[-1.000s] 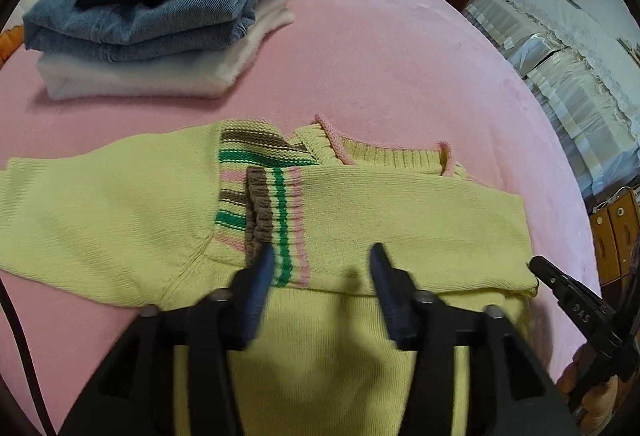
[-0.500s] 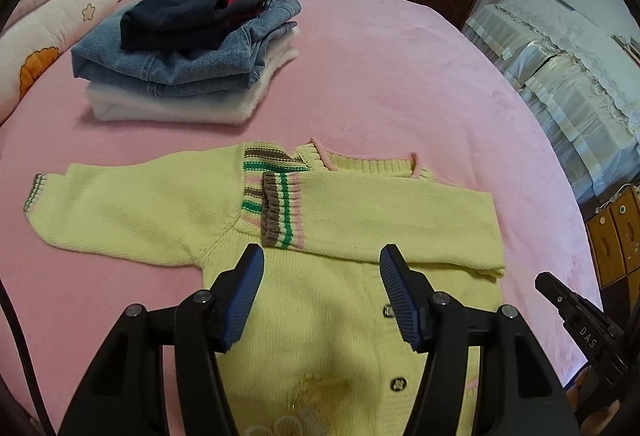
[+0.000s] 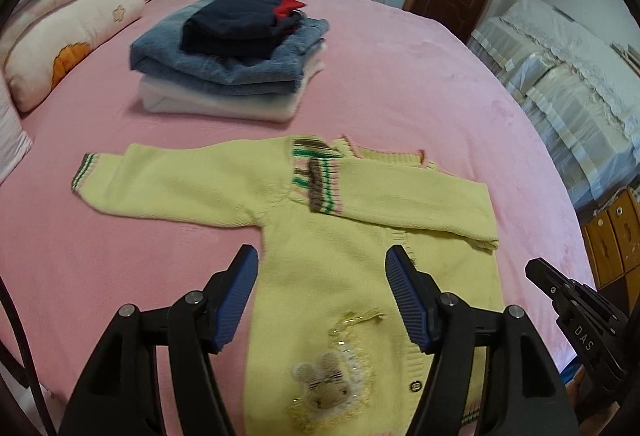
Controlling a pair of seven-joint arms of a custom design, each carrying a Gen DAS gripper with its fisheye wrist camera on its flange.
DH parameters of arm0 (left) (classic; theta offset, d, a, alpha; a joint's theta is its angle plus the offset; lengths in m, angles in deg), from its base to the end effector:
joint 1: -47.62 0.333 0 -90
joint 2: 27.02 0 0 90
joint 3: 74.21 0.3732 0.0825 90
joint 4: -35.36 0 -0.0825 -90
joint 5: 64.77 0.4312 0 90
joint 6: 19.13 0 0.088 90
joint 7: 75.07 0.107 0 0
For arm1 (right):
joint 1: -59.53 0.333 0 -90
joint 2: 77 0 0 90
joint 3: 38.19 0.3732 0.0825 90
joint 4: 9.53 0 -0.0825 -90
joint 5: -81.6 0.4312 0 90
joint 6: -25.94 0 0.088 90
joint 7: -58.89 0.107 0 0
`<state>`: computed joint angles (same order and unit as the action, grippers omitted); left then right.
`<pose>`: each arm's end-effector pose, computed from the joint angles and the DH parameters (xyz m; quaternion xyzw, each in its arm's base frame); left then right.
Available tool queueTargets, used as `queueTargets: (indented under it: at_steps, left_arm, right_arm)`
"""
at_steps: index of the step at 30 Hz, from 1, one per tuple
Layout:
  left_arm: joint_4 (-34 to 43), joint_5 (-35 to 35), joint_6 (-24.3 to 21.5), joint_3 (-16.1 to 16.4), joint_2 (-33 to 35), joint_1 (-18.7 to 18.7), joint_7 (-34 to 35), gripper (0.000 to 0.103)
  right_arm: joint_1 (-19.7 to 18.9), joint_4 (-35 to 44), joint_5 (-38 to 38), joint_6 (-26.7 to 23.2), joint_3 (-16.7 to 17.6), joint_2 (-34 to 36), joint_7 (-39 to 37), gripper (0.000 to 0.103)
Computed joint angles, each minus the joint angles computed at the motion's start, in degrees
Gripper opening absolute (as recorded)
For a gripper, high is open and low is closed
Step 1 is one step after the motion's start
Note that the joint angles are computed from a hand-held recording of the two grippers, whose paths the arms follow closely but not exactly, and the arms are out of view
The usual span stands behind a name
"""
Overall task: Fold large clothes
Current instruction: 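Grasp the other striped sleeve cuff with the right gripper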
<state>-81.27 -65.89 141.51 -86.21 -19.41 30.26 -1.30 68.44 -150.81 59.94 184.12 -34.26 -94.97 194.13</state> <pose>0.5853 -0.3220 0.4855 -0.6002 0.7356 -0.2974 0.1011 0.4845 0.1283 0.5049 -0.5799 0.7495 -0.2046 0.2454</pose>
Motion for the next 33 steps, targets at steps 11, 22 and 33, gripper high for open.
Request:
queueTargets:
  at_steps: [11, 22, 33]
  left_arm:
    - [-4.19, -27.11, 5.76, -1.14, 1.66, 10.2, 16.55, 0.065]
    - [7.1, -58.88, -1.28, -5.7, 14.06, 21.2, 36.79, 0.048]
    - [12.3, -66.83, 4.81, -5.91, 19.71, 19.78, 38.23, 0.013]
  right_arm:
    - [4.94, 10.19, -2.21, 0.38, 2.56, 10.78, -1.67, 0.003]
    - [10.1, 21.09, 4.09, 0.73, 2.06, 24.14, -8.48, 0.003]
    - [9.82, 20.36, 8.69, 0.23, 1.22, 25.4, -10.8, 0.003]
